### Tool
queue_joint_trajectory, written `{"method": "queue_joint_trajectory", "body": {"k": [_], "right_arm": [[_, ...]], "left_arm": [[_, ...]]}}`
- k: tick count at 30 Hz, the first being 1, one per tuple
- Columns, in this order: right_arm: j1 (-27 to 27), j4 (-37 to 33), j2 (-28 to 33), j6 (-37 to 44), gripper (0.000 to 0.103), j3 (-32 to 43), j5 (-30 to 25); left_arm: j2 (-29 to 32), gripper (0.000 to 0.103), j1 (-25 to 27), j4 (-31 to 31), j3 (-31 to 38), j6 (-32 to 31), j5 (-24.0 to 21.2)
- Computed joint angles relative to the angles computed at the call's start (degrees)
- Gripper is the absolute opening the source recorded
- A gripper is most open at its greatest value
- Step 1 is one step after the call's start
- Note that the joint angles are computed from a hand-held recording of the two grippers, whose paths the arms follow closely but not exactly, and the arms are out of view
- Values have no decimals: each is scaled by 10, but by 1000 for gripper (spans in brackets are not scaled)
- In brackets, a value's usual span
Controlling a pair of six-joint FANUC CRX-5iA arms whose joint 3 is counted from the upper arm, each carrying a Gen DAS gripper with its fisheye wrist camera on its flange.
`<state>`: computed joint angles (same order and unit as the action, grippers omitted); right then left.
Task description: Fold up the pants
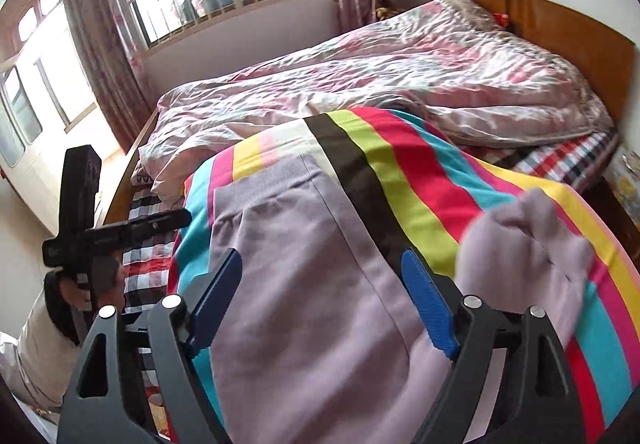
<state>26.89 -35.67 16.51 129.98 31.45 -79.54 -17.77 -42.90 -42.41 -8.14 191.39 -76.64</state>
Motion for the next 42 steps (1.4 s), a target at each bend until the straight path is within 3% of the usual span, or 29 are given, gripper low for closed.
{"method": "queue_joint_trajectory", "body": {"k": [7, 9, 10, 11, 13, 16, 17, 19, 20, 22, 24, 25, 26, 28, 30, 32, 35, 39, 42], "right_arm": [[69, 27, 127, -15, 61, 129, -26], [81, 42, 139, -4, 54, 134, -23], [85, 45, 140, -1, 42, 128, -21], [85, 43, 142, 2, 33, 127, -25], [87, 43, 133, 19, 32, 105, -13], [88, 46, 112, 24, 14, 73, 19], [86, 41, 106, 26, 13, 67, 28], [84, 34, 92, 26, 11, 56, 47], [81, 24, 91, 26, 3, 60, 48], [81, 23, 102, 3, 4, 81, 37], [91, 48, 124, -20, 11, 103, 15], [98, 68, 128, -25, 23, 102, 14], [103, 81, 131, -25, 49, 98, 13], [103, 83, 126, -11, 73, 79, 23], [98, 71, 127, 2, 71, 76, 19], [94, 56, 127, 16, 41, 76, 18], [110, 84, 90, 40, 18, 28, 77], [102, 50, 64, 54, 16, 15, 106], [119, 87, 79, 24, 16, 11, 120]], "left_arm": [[2, 77, 91, 53, -26, -51, 62], [11, 74, 96, 55, -23, -56, 56], [15, 70, 93, 51, -20, -52, 49], [21, 60, 89, 46, -15, -51, 37], [30, 45, 85, 43, -8, -61, 20], [9, 10, 86, 45, -28, -66, 53], [8, 6, 82, 39, -28, -65, 53], [15, 5, 58, 13, -13, -54, 29], [17, 5, 45, -1, -6, -45, 18], [21, 5, 35, -10, 6, -48, 8], [23, 5, 44, -1, 7, -59, 9], [22, 5, 56, 13, 2, -67, 17], [20, 6, 69, 29, -5, -75, 26], [12, 7, 83, 42, -22, -73, 45], [12, 10, 79, 37, -27, -66, 45], [11, 10, 79, 34, -29, -64, 49], [13, 6, 68, 22, -22, -57, 37], [32, 6, 15, -44, 22, -43, -32], [37, 6, 37, -25, 25, -65, -33]]}}
